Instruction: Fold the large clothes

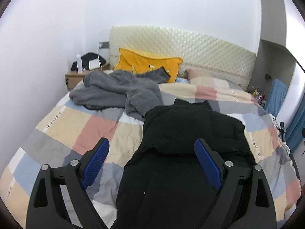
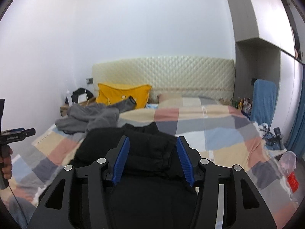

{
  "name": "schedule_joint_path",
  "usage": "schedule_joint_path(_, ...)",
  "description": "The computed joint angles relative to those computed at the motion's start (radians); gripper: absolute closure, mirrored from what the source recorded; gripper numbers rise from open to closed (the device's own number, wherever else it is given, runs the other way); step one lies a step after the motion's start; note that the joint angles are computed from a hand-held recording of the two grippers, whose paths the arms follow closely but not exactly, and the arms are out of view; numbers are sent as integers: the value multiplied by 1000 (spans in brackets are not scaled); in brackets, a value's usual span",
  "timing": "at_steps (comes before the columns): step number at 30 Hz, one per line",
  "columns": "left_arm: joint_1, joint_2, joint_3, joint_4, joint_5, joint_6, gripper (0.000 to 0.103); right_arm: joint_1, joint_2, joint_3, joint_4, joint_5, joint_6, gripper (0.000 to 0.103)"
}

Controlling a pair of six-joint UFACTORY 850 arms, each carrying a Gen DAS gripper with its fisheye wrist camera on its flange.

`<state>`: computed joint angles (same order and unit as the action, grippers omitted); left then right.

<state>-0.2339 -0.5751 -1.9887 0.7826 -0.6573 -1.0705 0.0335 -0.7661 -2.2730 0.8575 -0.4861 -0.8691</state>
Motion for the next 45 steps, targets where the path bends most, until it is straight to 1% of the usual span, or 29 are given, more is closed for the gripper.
schedule_joint_path(2,-10,38,34,26,1,-17,12,-8,62,74,61,14,-58,52)
schedule_joint_path(4,-18,82,71,50,4,-38,12,-19,114,129,110,9,-98,51)
schedule_joint_path(9,-31,173,139,84,11,-65,12,-33,212,220,114,4,-125,51)
schedule_joint_path(11,-26,223,177,75,29,-64,12,-45,243,246,116,-20,-126,51)
schedule_joint_path(13,-15,269,216,37,61,-46,12,-64,270,270,131,-54,-125,49)
schedule_joint_path(15,8,316,255,-32,102,4,12,-89,290,284,142,-96,-115,49)
schedule_joint_path(18,56,369,295,-168,128,110,12,-132,289,265,123,-183,-57,49)
schedule_joint_path(20,100,398,327,-307,155,212,12,-153,285,255,101,-220,-30,47)
schedule_joint_path(22,128,420,359,-391,167,274,12,-179,280,252,93,-265,-28,43)
schedule_joint_path(24,154,438,392,-399,159,269,12,-199,282,268,97,-294,-53,40)
schedule_joint_path(26,169,438,412,-382,145,274,12,-220,281,287,104,-316,-68,40)
schedule_joint_path(28,183,438,436,-402,145,297,12,-236,264,287,97,-338,-47,40)
schedule_joint_path(31,214,424,473,-571,172,431,12,-259,225,278,74,-380,-1,39)
schedule_joint_path(34,240,401,522,-818,213,623,12,-273,167,256,44,-441,59,38)
schedule_joint_path(38,255,360,573,-1105,235,870,12,-275,83,240,27,-522,87,38)
schedule_joint_path(42,269,292,597,-1377,218,1097,12,-277,14,242,50,-596,109,38)
schedule_joint_path(45,285,244,606,-1578,193,1265,12,-278,-35,232,59,-618,149,38)
